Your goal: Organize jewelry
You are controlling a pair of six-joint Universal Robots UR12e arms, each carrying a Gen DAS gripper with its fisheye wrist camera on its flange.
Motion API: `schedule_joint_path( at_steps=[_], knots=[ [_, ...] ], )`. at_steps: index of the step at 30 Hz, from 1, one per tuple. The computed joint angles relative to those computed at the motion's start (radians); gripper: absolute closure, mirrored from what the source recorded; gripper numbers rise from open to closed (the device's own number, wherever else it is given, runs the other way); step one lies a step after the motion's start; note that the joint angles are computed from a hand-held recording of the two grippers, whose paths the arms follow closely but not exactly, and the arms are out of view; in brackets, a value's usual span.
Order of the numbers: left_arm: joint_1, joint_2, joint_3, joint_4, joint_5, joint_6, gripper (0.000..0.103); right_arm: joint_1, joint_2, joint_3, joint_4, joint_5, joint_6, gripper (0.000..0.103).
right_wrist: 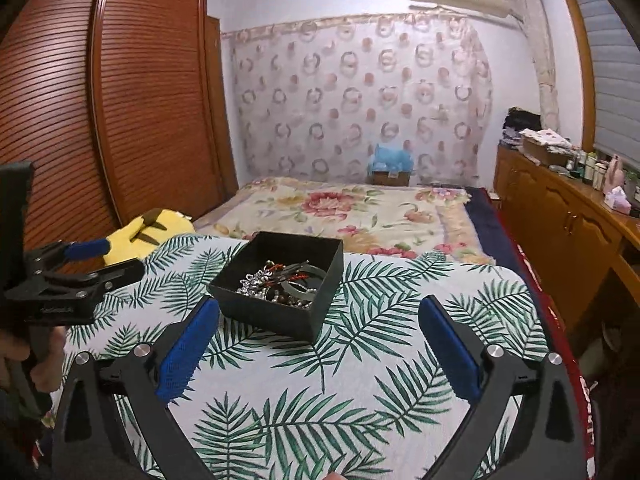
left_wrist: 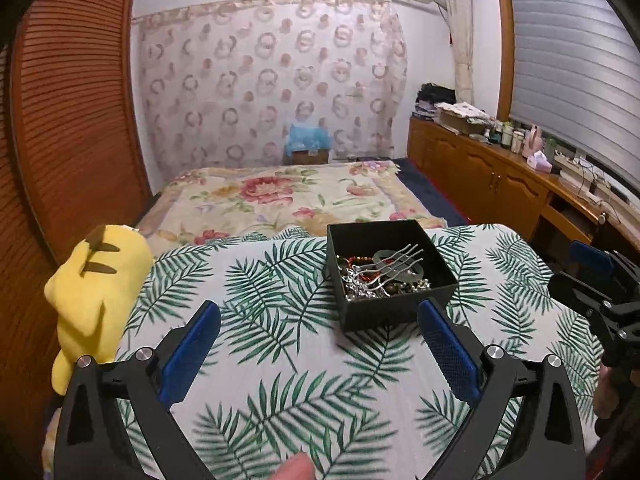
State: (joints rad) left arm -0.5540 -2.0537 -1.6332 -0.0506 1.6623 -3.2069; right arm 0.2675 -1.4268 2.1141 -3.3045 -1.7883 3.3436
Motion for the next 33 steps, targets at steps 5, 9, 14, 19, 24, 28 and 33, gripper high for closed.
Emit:
schedule_joint_path(
  at_steps=[5,9,14,19,24,28,33],
  knots=[
    [-0.008,0.031,-0.045,0.035,0.022,-0.004,0.008,0.026,-0.014,0.017,-0.029,-0.055,0.02,0.003],
    [-0.015,0.046,-0.074,0.057,0.04,-0.01,0.008,0.042,-0.027,0.03,-0.036,-0.098,0.04,0.003],
    [-0.015,0.054,-0.092,0.075,0.042,-0.012,0.008,0.055,-0.045,0.048,-0.063,-0.142,0.062,0.003],
    [-0.016,0.063,-0.107,0.102,0.048,-0.01,0.008,0.058,-0.049,0.053,-0.071,-0.149,0.071,0.003],
    [-0.018,0.068,-0.114,0.117,0.049,-0.013,0.008,0.059,-0.052,0.056,-0.073,-0.144,0.07,0.003],
    [-0.021,0.071,-0.12,0.126,0.059,-0.013,0.008,0.06,-0.052,0.055,-0.066,-0.139,0.071,0.003],
    [-0.02,0.075,-0.12,0.125,0.054,-0.018,0.008,0.059,-0.049,0.05,-0.061,-0.134,0.069,0.003]
  ],
)
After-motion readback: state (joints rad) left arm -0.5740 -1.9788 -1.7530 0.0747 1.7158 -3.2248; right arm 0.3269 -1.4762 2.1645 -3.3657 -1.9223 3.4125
